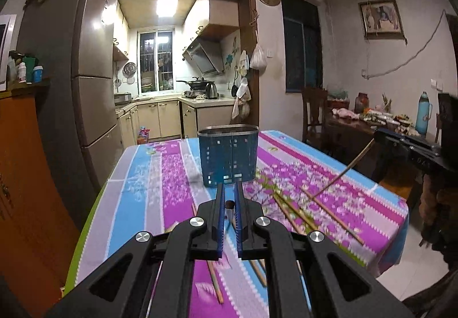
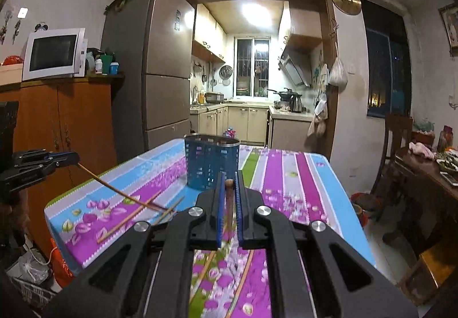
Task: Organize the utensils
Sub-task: 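Lift both held chopsticks and carry them above the blue utensil holder, then lower chopsticks into the holder and open both tools to release them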
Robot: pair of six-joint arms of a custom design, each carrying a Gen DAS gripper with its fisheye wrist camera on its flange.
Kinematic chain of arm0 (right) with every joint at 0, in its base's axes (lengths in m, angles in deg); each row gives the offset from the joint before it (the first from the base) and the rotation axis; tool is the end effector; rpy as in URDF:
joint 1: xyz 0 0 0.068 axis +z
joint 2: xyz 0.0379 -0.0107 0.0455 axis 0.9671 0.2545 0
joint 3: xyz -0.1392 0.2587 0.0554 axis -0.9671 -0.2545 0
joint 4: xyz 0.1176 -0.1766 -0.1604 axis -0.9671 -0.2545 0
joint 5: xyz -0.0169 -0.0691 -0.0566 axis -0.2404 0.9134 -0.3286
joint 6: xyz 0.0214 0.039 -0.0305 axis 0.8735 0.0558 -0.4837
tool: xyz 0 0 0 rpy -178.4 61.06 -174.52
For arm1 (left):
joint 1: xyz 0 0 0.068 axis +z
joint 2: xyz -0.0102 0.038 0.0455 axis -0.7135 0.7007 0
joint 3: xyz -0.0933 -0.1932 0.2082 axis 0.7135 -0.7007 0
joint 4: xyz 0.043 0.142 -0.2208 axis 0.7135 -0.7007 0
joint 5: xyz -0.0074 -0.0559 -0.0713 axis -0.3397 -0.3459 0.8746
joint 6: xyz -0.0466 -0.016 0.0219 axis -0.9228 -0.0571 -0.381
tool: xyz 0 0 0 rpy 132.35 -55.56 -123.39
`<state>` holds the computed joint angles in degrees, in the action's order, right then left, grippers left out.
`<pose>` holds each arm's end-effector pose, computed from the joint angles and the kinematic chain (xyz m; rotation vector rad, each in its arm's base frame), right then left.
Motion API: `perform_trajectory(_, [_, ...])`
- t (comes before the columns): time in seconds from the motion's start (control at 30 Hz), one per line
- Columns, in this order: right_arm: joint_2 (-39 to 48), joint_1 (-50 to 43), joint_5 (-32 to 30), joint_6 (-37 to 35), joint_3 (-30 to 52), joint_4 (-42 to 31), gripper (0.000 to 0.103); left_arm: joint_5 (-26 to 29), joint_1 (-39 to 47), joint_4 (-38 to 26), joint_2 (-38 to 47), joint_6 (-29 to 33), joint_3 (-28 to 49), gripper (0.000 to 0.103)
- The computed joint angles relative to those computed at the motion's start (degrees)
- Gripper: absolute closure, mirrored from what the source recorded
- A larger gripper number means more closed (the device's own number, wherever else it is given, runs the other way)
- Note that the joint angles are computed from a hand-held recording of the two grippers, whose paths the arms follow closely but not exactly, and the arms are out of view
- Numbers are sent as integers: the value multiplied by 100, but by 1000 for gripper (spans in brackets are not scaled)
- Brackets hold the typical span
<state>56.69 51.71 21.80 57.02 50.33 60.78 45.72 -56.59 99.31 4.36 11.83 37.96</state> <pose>0.1822 -0.0557 0.1720 -0.2611 1.7810 0.1662 0.1647 -0.0369 0.1914 0.3346 1.8593 -0.2097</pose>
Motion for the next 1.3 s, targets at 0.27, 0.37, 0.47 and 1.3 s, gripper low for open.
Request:
perform_trajectory(0.27, [353, 295, 43, 133, 861, -437, 98, 647, 438, -69, 587, -157, 822, 96])
perform_trajectory(0.37, [439, 393, 13, 240, 1146, -658, 98, 837, 527, -178, 690, -209, 1069, 96])
perform_trajectory(0.47, [454, 410, -80, 302, 1373, -896, 98, 993, 557, -322, 775, -271, 1317, 96])
perform_trajectory(1.3, [2090, 1677, 970, 1070, 5349, -2159, 98, 121, -99, 65, 3901, -80, 5908, 96])
